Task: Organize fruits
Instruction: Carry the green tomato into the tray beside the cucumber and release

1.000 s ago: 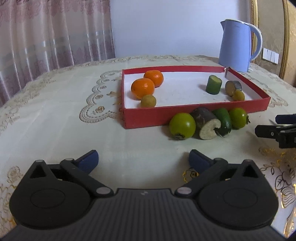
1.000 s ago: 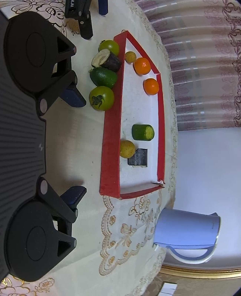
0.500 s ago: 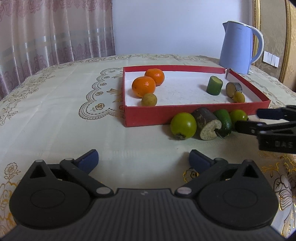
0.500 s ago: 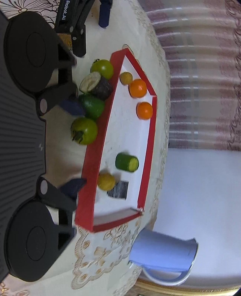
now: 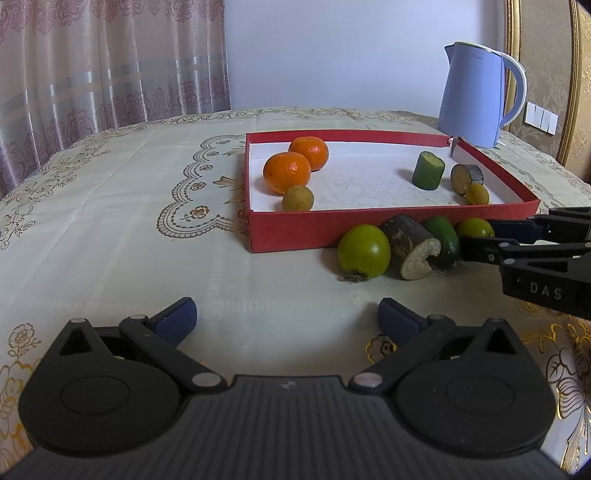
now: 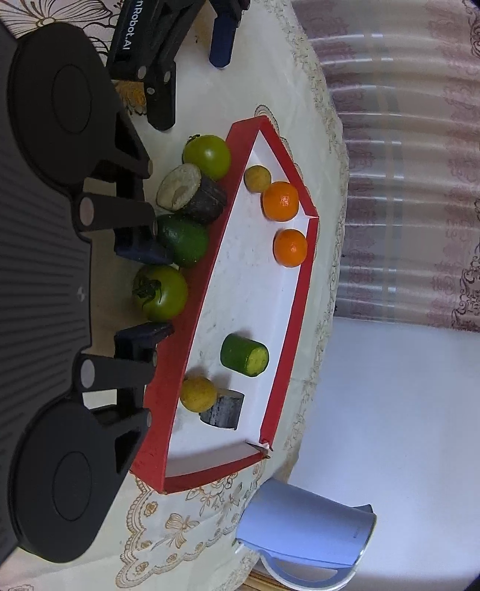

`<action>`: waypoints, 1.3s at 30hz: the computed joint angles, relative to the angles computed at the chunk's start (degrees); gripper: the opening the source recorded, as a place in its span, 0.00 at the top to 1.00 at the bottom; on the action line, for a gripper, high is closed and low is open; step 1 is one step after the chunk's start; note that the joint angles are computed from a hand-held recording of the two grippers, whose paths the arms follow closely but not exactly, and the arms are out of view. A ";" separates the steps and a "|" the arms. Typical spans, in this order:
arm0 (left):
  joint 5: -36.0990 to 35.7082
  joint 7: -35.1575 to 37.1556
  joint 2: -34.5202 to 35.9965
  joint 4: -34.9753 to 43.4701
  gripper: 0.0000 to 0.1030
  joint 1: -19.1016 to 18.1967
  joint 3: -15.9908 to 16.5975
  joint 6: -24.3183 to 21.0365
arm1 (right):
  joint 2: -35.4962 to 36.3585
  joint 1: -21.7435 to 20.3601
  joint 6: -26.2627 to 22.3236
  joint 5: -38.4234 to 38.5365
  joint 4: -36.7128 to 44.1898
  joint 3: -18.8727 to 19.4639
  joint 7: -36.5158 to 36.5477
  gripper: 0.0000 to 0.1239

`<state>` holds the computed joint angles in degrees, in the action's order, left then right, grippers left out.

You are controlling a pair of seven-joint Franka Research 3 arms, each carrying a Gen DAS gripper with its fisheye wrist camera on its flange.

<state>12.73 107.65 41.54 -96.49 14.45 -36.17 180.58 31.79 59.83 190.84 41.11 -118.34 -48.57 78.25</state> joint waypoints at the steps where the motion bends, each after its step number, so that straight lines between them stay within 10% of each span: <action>1: 0.01 -0.01 0.01 0.02 0.00 0.01 -0.02 -0.02 | -0.32 -0.37 0.56 0.04 -0.18 0.47 0.08 0.73; 14: 0.05 -0.04 0.00 0.02 0.00 0.02 -0.03 -0.04 | 3.23 10.10 4.22 15.47 -1.16 -10.97 -8.17 0.73; 39: -0.01 0.01 -0.02 0.02 0.00 0.05 -0.06 -0.09 | 14.77 -3.45 -14.00 -0.46 15.15 -8.40 9.06 0.73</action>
